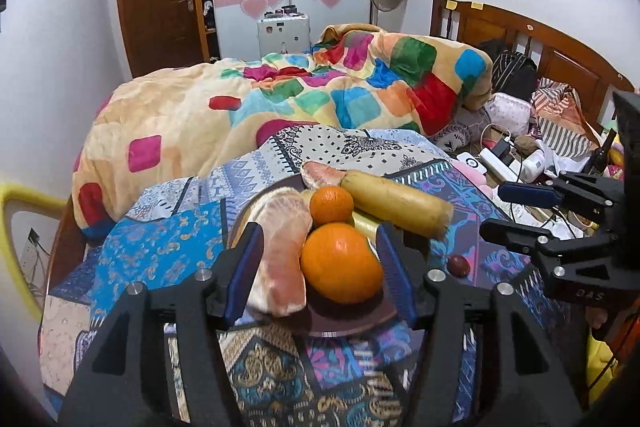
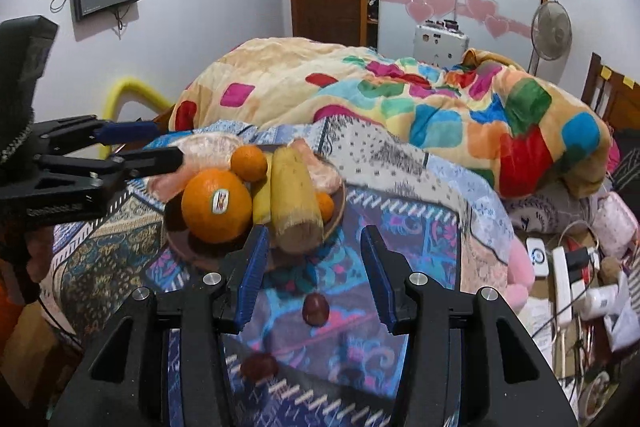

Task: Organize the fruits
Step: 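Reach the right tool to a small brown date and close on it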

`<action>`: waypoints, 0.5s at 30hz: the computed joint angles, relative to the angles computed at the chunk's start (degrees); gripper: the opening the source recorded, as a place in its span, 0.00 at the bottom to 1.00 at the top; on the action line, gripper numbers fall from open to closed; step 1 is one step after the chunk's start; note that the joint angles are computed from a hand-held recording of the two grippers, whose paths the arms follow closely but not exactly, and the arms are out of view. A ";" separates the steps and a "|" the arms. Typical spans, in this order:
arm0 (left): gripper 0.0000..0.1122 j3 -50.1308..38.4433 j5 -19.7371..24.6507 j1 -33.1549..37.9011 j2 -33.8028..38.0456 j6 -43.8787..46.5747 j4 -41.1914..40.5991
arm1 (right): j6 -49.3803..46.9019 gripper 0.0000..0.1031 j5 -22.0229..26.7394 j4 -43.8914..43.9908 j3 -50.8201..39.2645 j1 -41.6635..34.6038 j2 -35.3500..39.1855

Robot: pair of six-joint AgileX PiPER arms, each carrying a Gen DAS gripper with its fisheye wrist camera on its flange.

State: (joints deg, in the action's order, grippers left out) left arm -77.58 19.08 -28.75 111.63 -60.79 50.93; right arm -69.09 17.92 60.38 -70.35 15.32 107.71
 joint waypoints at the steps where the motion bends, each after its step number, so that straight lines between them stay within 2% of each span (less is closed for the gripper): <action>1: 0.53 1.52 -0.36 -0.27 -0.85 -2.32 1.85 | -0.60 0.43 -0.40 0.65 0.86 -0.07 -0.18; 7: 0.57 7.46 -1.82 -1.21 -3.11 -13.65 10.52 | 3.02 0.43 -1.87 -2.40 2.31 0.04 2.14; 12: 0.57 9.39 -2.74 -1.04 -2.57 -17.16 12.95 | 9.60 0.43 -1.70 -9.10 0.72 0.58 5.49; 15: 0.57 9.56 -3.19 -0.85 -1.85 -18.47 14.34 | 13.26 0.34 -1.94 -12.69 -0.21 1.03 6.83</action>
State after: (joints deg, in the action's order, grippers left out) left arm -68.03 15.90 -29.60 109.78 -79.26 65.28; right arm -55.83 15.98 47.68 -70.56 16.35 114.54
